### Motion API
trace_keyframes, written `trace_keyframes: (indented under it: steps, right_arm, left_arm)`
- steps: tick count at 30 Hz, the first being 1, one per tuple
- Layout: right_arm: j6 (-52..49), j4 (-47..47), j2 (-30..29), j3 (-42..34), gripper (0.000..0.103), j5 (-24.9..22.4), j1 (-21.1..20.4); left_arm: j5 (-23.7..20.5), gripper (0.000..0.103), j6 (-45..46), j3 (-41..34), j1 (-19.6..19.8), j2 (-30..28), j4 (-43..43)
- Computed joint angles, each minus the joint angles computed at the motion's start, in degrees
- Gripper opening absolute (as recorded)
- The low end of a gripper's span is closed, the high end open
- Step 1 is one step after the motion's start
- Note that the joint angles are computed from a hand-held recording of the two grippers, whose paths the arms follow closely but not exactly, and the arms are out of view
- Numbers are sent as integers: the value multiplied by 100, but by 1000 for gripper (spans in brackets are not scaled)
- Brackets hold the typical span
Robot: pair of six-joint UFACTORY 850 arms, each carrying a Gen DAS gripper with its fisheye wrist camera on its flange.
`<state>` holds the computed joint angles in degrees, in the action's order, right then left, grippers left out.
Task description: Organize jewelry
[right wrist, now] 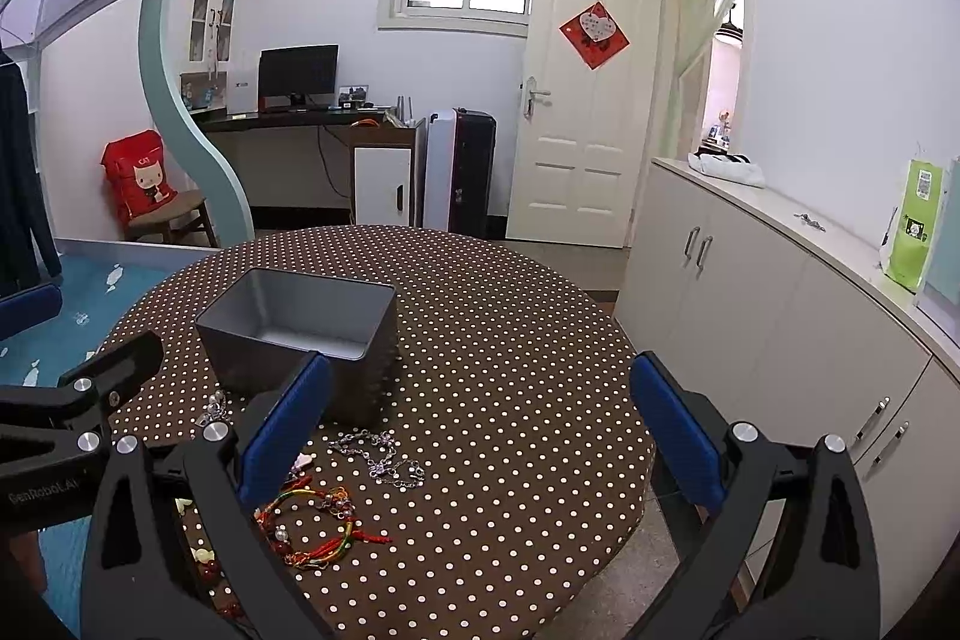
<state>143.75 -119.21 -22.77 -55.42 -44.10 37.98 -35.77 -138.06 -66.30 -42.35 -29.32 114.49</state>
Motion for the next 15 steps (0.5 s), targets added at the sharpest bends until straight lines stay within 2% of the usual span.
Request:
trace_keyframes:
  steps: [8, 15]
  right_arm:
    - [702, -786, 76, 78, 96, 639, -211]
    - [580, -653, 89, 91, 96, 642, -167]
  left_arm:
    - [8, 98, -141, 62, 29, 49, 100]
    - [59, 98, -73, 41, 34, 28, 26]
